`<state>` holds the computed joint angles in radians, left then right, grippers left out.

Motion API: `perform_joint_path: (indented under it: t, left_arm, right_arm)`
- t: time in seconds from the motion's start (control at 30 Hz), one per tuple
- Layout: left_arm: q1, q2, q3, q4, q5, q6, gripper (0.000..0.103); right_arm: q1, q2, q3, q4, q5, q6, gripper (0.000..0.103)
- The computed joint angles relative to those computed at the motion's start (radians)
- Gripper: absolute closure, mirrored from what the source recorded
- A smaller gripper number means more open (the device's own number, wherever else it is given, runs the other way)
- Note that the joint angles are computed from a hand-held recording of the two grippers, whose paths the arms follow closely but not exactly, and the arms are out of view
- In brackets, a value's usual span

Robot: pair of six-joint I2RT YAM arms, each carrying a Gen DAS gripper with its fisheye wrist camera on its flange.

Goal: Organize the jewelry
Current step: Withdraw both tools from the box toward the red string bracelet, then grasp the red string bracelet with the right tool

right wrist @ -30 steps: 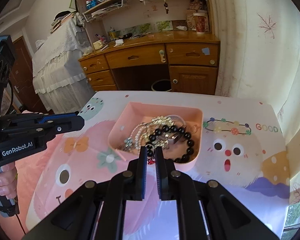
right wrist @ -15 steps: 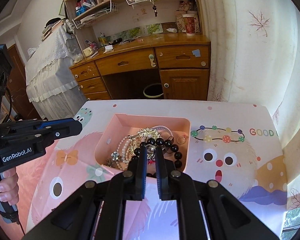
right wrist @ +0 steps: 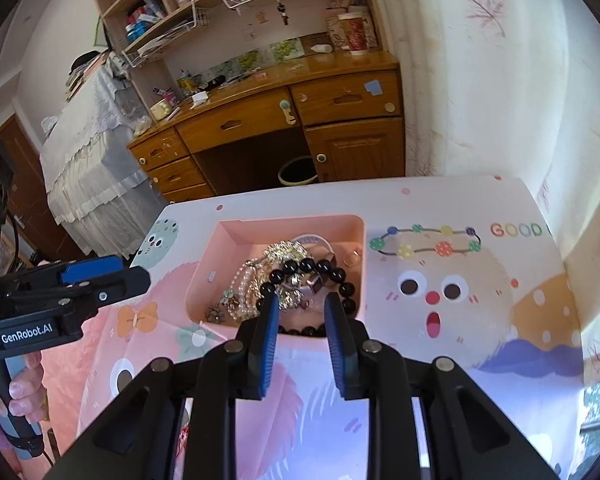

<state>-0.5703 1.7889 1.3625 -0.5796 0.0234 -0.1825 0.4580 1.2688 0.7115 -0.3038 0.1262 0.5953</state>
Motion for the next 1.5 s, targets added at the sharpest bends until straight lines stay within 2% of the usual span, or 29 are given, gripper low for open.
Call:
perform_joint_path:
  t: [0.47,0.73,1.07,1.3,1.5]
  left_arm:
    - [0.029,-0.192,-0.22,-0.025,-0.019,-0.03,0.04]
    - [0.022,-0.297,-0.363,-0.058,-0.033,-0.061,0.035]
    - [0.065,-0.385,-0.517,-0.112,-0.023,-0.082,0.028]
    - [0.148,-0.434,-0.584,-0.15,0.003,-0.038,0.026]
    - [0.212,-0.443,-0.606,-0.167,0.021,0.038,0.026]
  right_arm:
    - [0.049,-0.152,-0.109,-0.1,-0.06,0.226,0.075]
    - [0.161,-0.143,-0.135,-0.142,-0.072,0.346,0.075]
    - [0.31,-0.029,-0.108,-0.123,-0.085,0.461,0.075]
    - [0.376,0.094,-0.05,-0.084,-0.09,0.475,0.075]
    - [0.397,0.23,0.041,-0.113,-0.082,0.485,0.075]
